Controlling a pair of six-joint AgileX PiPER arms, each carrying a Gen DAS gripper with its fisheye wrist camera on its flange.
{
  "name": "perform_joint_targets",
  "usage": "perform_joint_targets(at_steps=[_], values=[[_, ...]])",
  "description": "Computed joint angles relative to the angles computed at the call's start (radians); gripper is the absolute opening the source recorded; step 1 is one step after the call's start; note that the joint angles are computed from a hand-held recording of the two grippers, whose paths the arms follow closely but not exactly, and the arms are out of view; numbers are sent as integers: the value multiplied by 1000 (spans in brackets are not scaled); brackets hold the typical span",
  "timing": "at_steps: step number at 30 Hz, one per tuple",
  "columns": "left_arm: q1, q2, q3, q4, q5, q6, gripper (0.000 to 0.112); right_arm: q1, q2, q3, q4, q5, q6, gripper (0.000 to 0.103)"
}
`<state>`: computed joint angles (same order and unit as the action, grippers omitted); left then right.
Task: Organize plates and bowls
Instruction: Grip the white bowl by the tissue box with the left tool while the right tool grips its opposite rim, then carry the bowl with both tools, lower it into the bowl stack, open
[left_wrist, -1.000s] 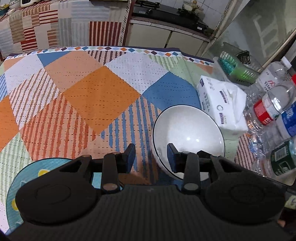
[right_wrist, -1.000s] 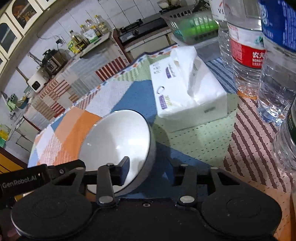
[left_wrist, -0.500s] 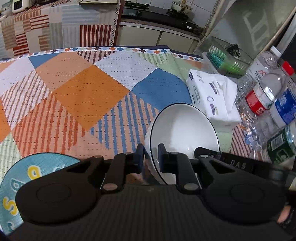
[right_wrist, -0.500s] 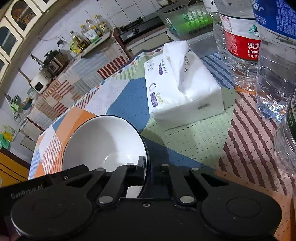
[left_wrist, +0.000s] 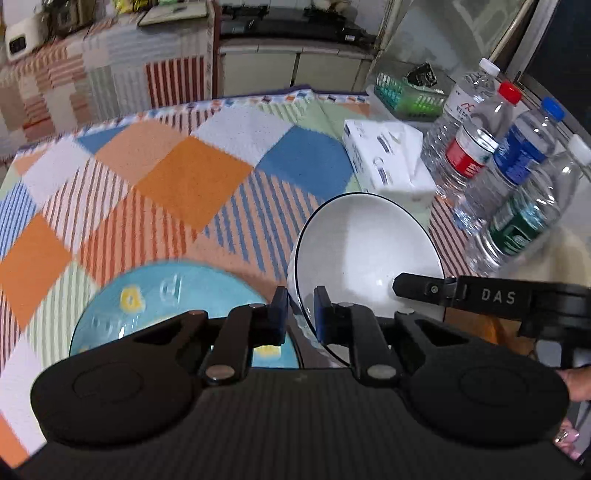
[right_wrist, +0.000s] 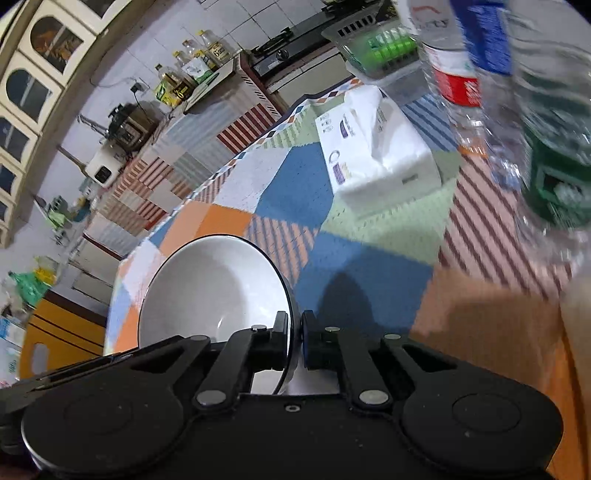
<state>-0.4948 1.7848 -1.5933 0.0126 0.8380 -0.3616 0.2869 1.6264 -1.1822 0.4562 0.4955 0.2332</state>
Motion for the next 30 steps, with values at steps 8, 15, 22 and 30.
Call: perform_joint_targets(at_steps=[8,15,22,30], values=[[-15,-218,130,-30,76,-1,13,89,-211,105,-79,47,94,14],[-32,-366,204,11,173,-68,13,175,-291,96,-141,123,159,15],[44,-466,329,-144,228,-24,13,276,-371,162,-208,148,255,15],[-59,-548,461,-57,222,-145,13,398,-373,171,-335,225,358,15]])
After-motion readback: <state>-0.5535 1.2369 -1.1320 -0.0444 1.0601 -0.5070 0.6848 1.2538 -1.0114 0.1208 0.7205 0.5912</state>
